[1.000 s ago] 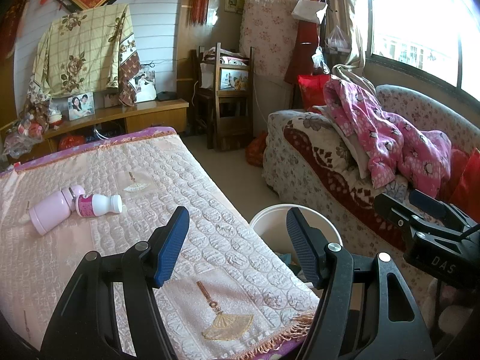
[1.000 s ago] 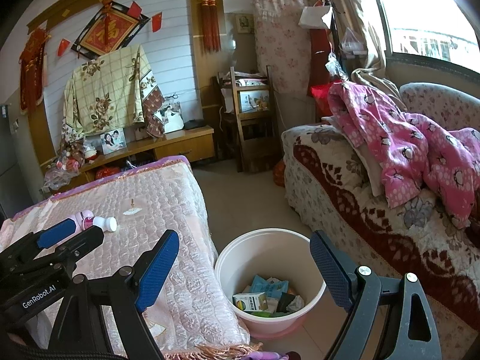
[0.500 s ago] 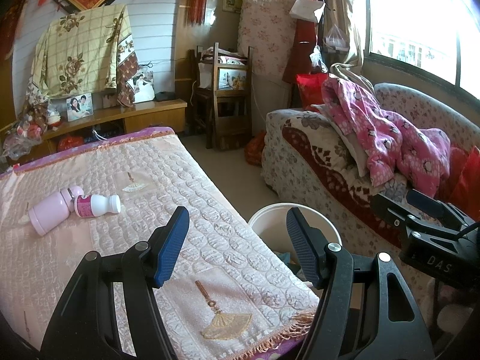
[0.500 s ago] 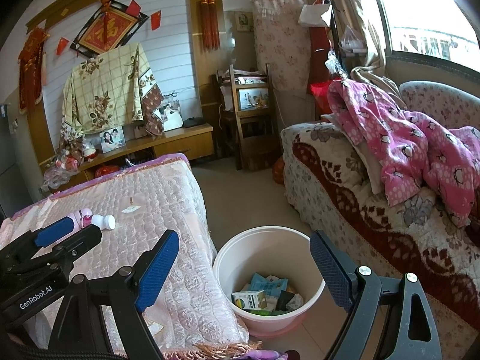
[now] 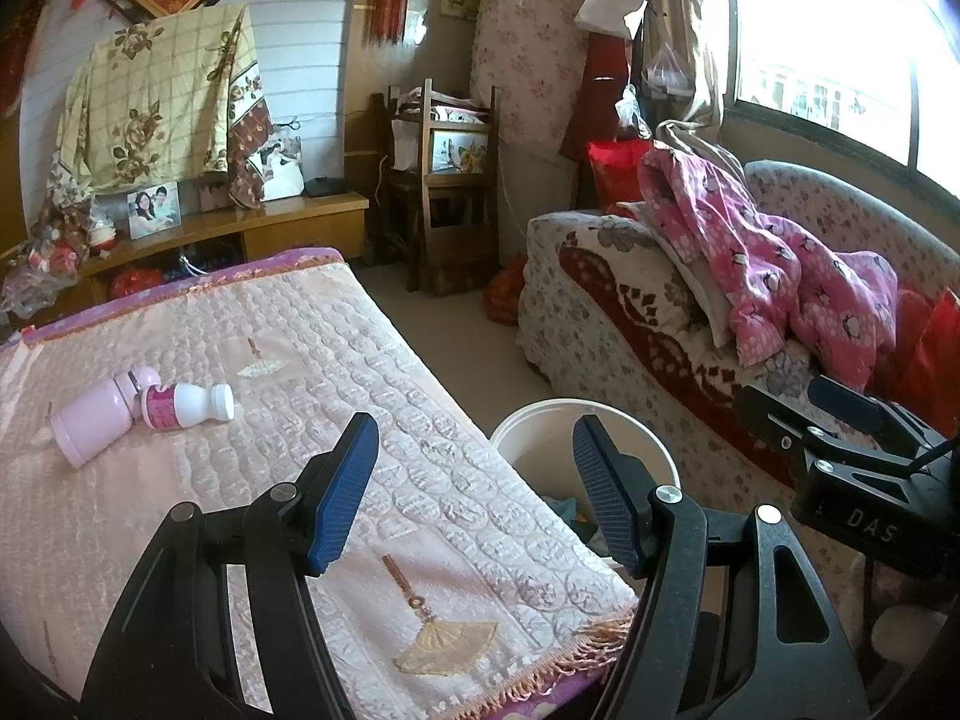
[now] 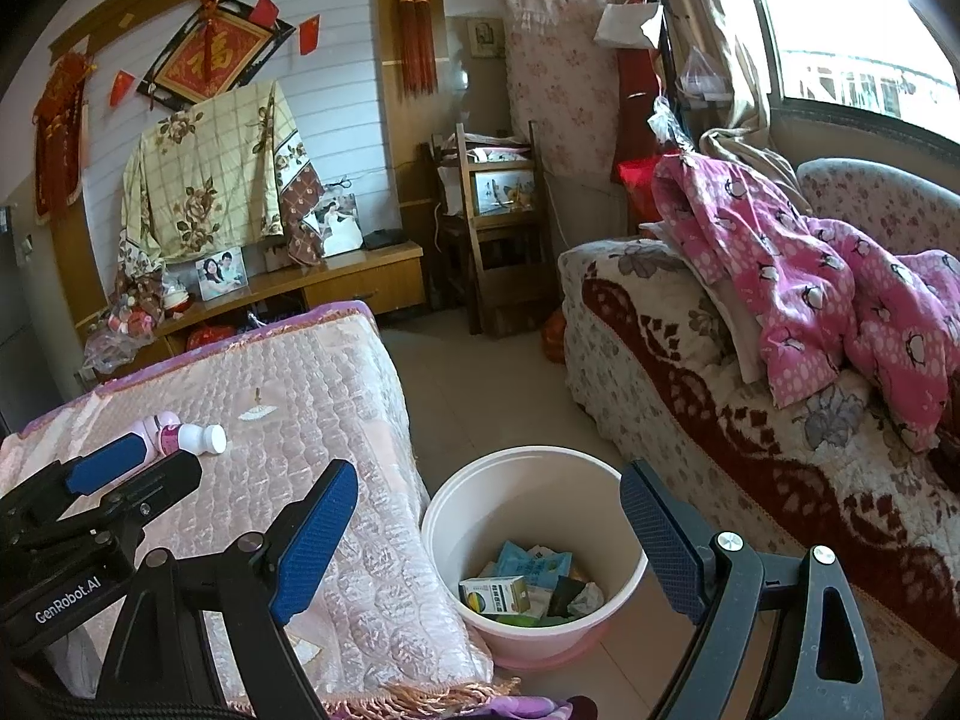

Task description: Collect trash

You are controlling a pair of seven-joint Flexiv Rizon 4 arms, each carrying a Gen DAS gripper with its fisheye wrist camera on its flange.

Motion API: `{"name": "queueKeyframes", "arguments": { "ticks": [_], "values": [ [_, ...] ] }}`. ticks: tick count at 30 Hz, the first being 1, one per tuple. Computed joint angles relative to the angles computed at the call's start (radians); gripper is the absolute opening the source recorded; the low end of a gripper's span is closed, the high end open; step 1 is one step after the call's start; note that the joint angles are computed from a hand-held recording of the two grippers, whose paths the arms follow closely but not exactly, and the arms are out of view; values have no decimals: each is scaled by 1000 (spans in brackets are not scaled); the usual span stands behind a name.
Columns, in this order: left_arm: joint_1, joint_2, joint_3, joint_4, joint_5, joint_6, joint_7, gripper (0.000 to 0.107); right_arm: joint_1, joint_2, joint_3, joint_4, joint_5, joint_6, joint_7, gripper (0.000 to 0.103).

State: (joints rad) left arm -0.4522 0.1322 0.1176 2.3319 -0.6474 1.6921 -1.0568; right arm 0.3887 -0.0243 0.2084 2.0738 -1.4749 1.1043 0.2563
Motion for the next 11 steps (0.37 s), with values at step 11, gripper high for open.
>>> {"name": "queueKeyframes", "arguments": {
  "ticks": [11],
  "values": [
    [-152,-22,90,-11,-170,46,144,66,6,-8,1,-3,34,-6,-30,88]
  ]
}}
